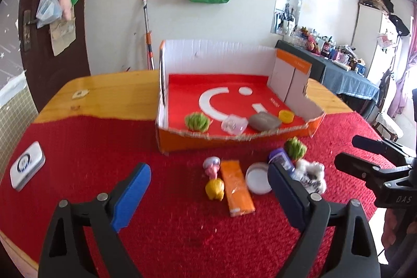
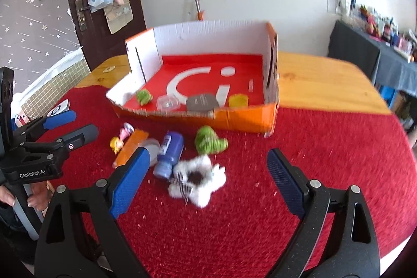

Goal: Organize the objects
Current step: 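Withdraw both tools out of the box, then grasp white fluffy bunny plush with right tool while left grasps yellow-pink toy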

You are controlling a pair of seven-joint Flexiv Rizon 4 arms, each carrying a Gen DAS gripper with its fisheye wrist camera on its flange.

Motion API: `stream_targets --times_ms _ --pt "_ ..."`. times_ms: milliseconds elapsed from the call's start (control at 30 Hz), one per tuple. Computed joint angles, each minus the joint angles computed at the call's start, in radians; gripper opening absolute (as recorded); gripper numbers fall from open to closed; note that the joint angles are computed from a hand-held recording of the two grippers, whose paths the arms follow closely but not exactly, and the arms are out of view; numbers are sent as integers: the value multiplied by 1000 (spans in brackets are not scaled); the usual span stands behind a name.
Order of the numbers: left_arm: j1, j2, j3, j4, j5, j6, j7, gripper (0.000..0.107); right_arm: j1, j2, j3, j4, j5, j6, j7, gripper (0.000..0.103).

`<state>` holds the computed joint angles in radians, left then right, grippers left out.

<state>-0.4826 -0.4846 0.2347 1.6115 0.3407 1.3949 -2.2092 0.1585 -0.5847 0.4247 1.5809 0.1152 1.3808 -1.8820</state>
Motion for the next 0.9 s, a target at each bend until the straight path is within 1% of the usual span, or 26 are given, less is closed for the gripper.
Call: stream_targets --times_ms 100,200,267,400,767,900 --pt "24 -6 -33 21 -30 1 16 93 10 -5 -13 13 -2 -9 13 92" --pt "26 -16 -39 23 -49 -15 25 93 25 -10 -31 22 -13 -20 29 92" --pt "38 -20 -56 27 -68 -20 42 93 32 -14 -38 24 -20 -27 39 92" --pt "36 -27 -48 21 -81 -35 45 93 44 -18 -53 27 -36 -37 56 92" --pt "83 -56 -91 -15 -135 -117 100 93 63 -40 -74 7 -67 -84 79 92" --pt "96 -72 -107 -35 -150 -136 130 92 91 -38 -107 21 -97 -62 94 92"
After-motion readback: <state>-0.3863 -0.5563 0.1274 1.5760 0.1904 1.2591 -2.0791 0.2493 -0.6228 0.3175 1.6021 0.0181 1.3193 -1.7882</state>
